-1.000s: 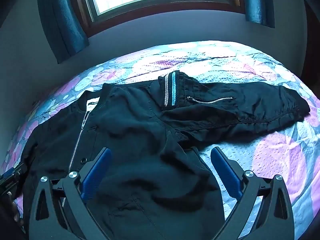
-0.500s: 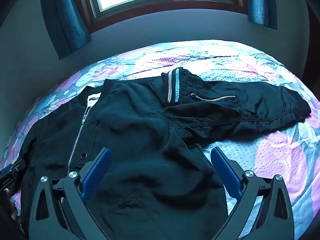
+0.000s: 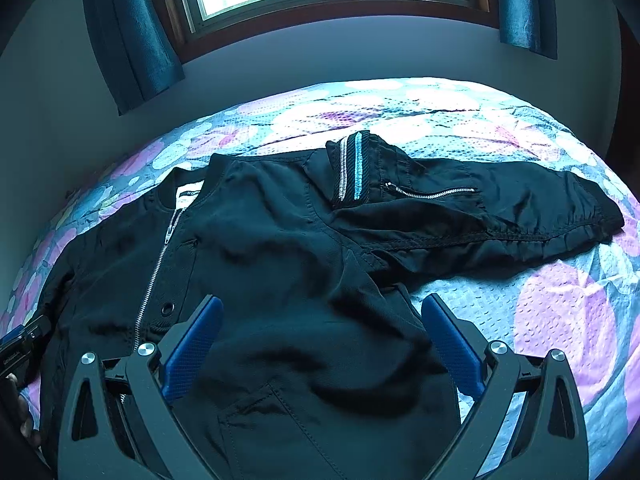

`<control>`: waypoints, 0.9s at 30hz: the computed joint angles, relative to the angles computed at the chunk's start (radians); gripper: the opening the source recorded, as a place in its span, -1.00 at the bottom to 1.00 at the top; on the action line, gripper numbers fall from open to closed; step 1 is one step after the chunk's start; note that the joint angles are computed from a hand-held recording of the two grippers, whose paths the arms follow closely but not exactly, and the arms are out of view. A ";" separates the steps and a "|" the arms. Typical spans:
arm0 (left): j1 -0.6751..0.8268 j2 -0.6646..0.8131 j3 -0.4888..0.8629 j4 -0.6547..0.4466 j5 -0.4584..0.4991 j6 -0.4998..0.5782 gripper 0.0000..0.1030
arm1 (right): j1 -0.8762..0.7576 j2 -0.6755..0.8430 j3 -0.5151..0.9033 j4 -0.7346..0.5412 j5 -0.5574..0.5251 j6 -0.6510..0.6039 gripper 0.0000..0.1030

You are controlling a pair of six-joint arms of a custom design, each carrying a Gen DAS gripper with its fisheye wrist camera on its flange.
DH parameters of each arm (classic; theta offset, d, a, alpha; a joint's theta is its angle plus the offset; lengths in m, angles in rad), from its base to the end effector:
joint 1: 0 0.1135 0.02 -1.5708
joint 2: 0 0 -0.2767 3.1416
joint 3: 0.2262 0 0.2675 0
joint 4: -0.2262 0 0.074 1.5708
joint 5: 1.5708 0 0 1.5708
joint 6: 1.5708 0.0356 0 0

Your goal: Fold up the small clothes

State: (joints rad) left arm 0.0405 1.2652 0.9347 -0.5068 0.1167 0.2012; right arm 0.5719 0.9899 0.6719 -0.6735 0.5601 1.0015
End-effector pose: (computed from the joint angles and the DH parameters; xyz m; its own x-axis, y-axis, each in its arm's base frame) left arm 0.2760 0.0070 0.2683 -0.7197 0.1695 -0.6733 0.1853 0.9815 0.0490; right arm 0.1713 0.0878 0.2331 -0.5595 0.4885 -0.6696 0.4774 0.8503 0.2214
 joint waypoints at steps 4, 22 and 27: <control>0.005 -0.001 0.000 -0.001 0.005 0.005 0.96 | 0.000 0.001 0.000 0.001 0.001 -0.001 0.92; 0.015 -0.002 0.000 -0.006 0.011 0.014 0.96 | 0.000 0.004 0.001 0.000 -0.001 0.002 0.92; 0.022 -0.004 -0.003 -0.004 0.017 0.020 0.96 | -0.002 0.002 -0.004 0.004 0.000 0.011 0.92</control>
